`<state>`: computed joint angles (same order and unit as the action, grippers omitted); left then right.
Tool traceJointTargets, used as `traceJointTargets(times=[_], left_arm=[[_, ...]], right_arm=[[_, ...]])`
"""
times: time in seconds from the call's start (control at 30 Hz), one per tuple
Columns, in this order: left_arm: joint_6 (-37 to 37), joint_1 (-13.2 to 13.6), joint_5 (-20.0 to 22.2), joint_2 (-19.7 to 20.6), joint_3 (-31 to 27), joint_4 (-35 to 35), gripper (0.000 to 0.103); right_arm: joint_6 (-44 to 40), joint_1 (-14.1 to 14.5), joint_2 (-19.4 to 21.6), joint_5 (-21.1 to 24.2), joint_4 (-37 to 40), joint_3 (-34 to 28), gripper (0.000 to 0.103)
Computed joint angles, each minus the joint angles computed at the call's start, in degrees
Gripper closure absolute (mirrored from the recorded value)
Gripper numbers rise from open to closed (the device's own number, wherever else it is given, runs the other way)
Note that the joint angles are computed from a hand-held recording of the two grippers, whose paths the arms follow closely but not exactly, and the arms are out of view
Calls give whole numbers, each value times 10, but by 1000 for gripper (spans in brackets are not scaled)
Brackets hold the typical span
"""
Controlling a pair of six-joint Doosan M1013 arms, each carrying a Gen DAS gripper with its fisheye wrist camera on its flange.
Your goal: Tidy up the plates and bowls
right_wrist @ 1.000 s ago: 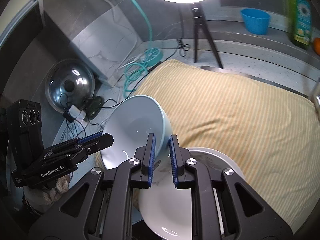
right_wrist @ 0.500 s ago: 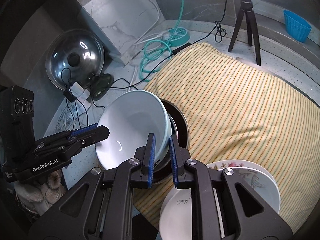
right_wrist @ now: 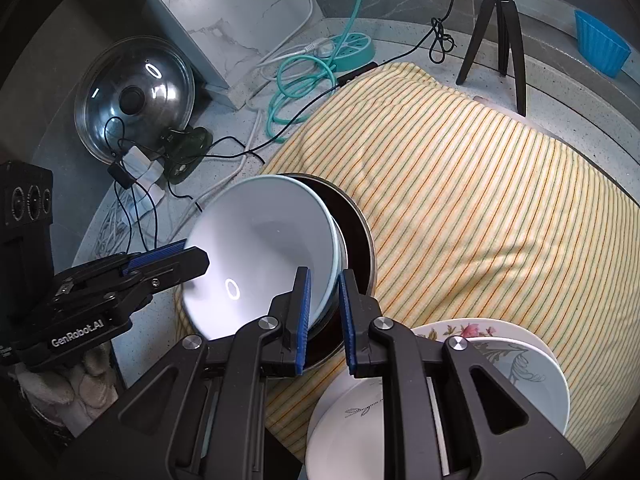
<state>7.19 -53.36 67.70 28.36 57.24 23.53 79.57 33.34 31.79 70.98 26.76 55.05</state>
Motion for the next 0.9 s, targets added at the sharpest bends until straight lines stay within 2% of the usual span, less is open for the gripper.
traceJointTargets(times=[0.03,0.1,0.23,0.37,0.57,0.77,0.9], left_arm=[[-2,-1,-1,-1,1,2,82],[-8,-3,1,-3,2,8,81],[-30,-5,-3,-13,15,21,79],[-52,-7,-3,-25,32,27,67],[-92,-8,-10,-42,62,30,67],[-102,-11,-25,-46,74,33,69],[-112,-6,-55,-50,89,24,70]], right_arm=[[-1,0,-2,-5,-4,1,68],[-2,-2,-9,-19,2,9,51],[3,-11,-17,-29,21,16,51],[17,-21,-24,-33,35,27,46],[34,-32,-34,-38,41,48,43],[46,-42,-29,-22,68,55,44],[46,-41,-25,-15,74,51,54]])
